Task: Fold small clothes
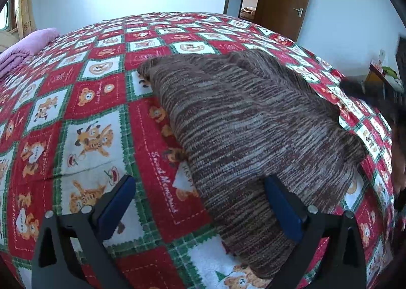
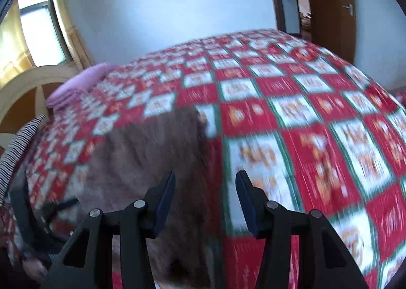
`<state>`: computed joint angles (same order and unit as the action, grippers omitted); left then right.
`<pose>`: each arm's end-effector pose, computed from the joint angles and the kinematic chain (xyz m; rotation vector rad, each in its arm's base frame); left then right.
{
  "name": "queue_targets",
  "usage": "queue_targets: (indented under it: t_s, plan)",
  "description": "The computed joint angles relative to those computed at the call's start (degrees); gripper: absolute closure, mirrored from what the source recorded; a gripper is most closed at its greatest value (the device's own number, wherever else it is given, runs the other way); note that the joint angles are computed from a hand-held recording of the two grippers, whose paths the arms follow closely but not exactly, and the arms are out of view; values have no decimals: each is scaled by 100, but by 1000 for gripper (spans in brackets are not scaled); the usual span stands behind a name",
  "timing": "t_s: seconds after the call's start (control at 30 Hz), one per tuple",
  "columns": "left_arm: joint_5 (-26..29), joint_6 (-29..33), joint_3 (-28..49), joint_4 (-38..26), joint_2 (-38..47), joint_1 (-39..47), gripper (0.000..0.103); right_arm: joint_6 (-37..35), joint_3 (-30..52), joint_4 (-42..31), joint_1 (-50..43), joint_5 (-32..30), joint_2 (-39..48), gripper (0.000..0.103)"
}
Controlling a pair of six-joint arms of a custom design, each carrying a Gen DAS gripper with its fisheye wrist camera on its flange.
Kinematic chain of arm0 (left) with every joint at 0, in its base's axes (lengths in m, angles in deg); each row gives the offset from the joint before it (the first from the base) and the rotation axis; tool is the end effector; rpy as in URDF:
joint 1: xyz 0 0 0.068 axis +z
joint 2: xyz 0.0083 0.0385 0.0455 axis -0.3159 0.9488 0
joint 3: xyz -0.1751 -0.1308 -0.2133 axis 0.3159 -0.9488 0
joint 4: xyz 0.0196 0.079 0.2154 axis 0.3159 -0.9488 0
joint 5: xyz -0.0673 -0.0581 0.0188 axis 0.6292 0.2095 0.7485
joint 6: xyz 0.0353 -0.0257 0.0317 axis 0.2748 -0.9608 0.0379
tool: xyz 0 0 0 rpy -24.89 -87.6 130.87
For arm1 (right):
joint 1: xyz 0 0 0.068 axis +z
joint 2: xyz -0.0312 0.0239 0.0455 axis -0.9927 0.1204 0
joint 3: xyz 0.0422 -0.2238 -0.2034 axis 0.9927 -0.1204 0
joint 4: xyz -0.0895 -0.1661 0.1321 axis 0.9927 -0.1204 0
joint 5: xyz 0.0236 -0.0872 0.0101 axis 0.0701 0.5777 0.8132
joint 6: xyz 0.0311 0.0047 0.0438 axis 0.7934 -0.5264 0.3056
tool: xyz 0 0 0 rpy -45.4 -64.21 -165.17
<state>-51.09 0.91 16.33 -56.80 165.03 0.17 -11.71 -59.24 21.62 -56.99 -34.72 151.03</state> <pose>0.2721 0.0696 0.0717 0.6846 2.3642 -0.4197 0.2513 0.1071 0.1196 0.4441 2.2228 0.1115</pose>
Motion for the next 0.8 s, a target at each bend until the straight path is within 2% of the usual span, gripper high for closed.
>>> queue_targets:
  t_s: [0.1, 0.2, 0.23, 0.3, 0.33, 0.43, 0.5, 0.57, 0.63, 0.7, 0.77, 0.8]
  plan:
    - [45, 17, 85, -136, 40, 28, 0, -448, 808, -421, -584, -841, 235, 52]
    - [125, 41, 193, -323, 88, 91, 0, -466, 1607, -740, -1149, -1781, 829, 52]
    - [143, 45, 242, -382, 111, 100, 0, -434, 1776, -815, -1269, -2083, 990, 57]
    - [167, 45, 282, -450, 133, 108, 0, -407, 2140, -962, -1412, -2236, 1348, 90]
    - [162, 37, 308, -463, 147, 96, 0, -496, 2361, -1175, -1443, -2195, 1510, 97]
    - [124, 23, 281, -400, 150, 57, 0, -444, 2461, -1227, -1530, -2026, 1748, 98]
    - [116, 34, 264, -376, 144, 50, 0, -271, 2315, -938, -1713, -2122, 1872, 98]
    - [124, 32, 252, -369, 134, 64, 0, -292, 2250, -987, -1725, -1934, 1849, 99]
    - [128, 47, 258, -385, 131, 75, 0, -225, 2018, -762, -1827, -2216, 1791, 98]
    - [122, 37, 210, -300, 110, 75, 0, -170, 1693, -661, -1797, -2150, 1503, 94]
    - [172, -14, 59, -87, 23, 129, 0, -212, 1114, -288, -1554, -1770, 974, 68]
    - [251, -71, -94, 151, -62, 198, 0, -261, 904, -87, -1452, -1669, 810, 62]
